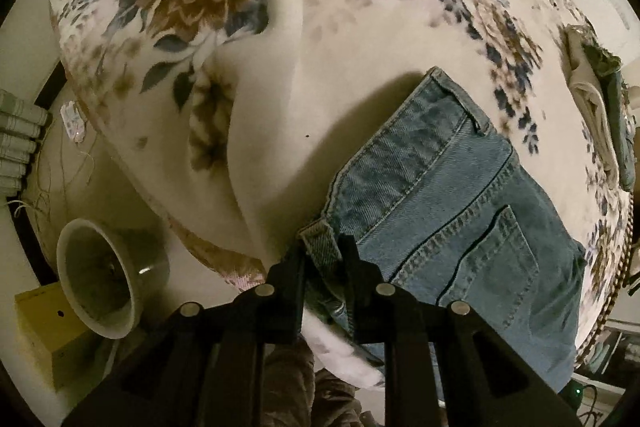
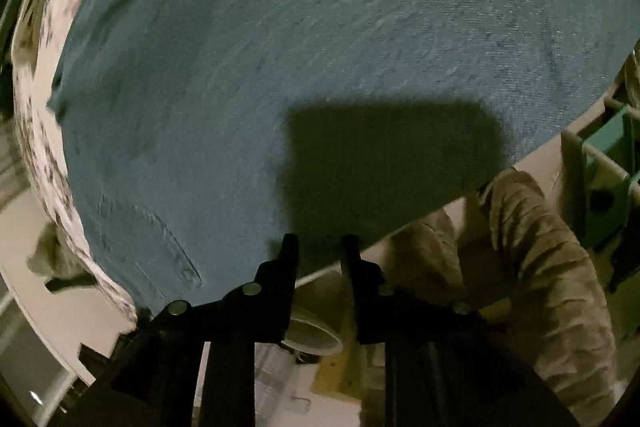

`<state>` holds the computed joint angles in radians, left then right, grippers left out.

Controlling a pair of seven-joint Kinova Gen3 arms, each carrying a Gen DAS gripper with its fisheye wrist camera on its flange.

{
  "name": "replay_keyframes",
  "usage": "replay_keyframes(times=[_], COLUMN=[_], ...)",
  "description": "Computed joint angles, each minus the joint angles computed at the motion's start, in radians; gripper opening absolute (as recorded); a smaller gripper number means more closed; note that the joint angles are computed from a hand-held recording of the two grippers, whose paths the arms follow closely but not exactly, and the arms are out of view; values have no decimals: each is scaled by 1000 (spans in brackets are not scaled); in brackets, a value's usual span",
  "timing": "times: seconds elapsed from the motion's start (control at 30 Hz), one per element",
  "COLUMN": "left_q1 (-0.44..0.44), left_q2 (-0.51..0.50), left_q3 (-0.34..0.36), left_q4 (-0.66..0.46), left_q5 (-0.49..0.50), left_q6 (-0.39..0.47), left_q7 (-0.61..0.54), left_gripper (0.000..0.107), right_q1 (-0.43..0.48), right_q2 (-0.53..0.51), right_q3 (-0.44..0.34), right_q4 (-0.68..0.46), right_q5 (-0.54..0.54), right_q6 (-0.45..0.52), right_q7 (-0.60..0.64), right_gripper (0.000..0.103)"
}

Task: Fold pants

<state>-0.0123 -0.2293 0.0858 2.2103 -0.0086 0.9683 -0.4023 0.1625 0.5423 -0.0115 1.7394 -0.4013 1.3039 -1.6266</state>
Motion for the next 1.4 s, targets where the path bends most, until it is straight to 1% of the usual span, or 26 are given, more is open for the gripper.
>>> replay_keyframes(times=[0.07,0.1,0.13,0.23,0.3,0.33,0.37,0.4,0.47,0.5,0.53,0.57,0.6,0.7,0.77,0.8,0.87,0.93,0.97,1.07,1.1,1.13,1.2,1.23,1.3,1.4], left_q1=[40,58,58,4,-37,-41,-25,8,53,74,97,131,176,277,337,374,406,420,412,426,435,444,481,500,527,539], left_q2=[16,13,12,22,52,81,117,140,178,190,211,238,265,366,425,463,501,544,557,582,599,611,658,686,756,876], left_q3=[-29,-42,-39,-3,30,37,39,28,58,100,128,137,128,97,45,13,-22,-28,-9,3,17,23,28,14,29,138], left_q4=[-7,-7,-11,-14,-29,-54,-88,-123,-208,-254,-300,-346,-390,-495,-546,-577,-616,-670,-690,-750,-783,-806,-880,-924,-1017,-1156], left_q5=[-11,-15,-15,10,19,15,-1,-21,-70,-109,-138,-163,-179,-206,-191,-186,-176,-174,-179,-187,-195,-194,-172,-143,-89,-92], left_q6=[-3,-1,5,11,27,59,100,140,222,249,280,310,329,327,317,301,288,282,283,285,297,304,332,355,381,383], left_q7=[14,21,20,-19,-53,-68,-69,-57,-33,-14,3,19,26,12,-24,-39,-67,-87,-85,-103,-112,-124,-160,-191,-218,-223], left_gripper=[14,15,15,15,20,26,32,36,49,54,77,93,94,94,94,94,94,94,94,93,93,93,93,93,94,94], right_q1=[-12,-25,-36,-66,-79,-92,-101,-108,-111,-110,-108,-106,-122,-164,-216,-241,-259,-238,-212,-118,-72,-37,50,92,180,301], right_q2=[19,13,4,-17,-14,-6,-3,2,1,-4,-7,4,22,111,174,201,244,276,279,261,234,204,135,109,59,41], right_q3=[3,6,4,-16,-24,-27,-33,-38,-49,-52,-60,-79,-84,-120,-110,-104,-100,-107,-119,-173,-163,-146,-105,-79,-11,78], right_q4=[-12,-13,-2,-20,-27,-40,-53,-85,-137,-156,-182,-223,-270,-408,-500,-547,-624,-696,-715,-708,-676,-637,-547,-517,-459,-436], right_q5=[3,16,30,69,89,107,124,125,112,99,80,62,47,16,15,28,39,14,-9,-49,-88,-116,-149,-140,-112,-59], right_q6=[-13,-16,-35,-14,9,16,19,38,66,70,74,91,107,117,97,74,60,61,62,77,89,86,75,74,60,30], right_q7=[-20,-36,-39,-15,10,22,42,60,94,109,130,155,175,187,187,173,140,107,103,138,161,182,210,207,181,133], right_gripper=[24,16,0,0,0,0,1,3,21,36,41,41,41,41,39,33,33,33,33,34,42,57,71,72,72,72])
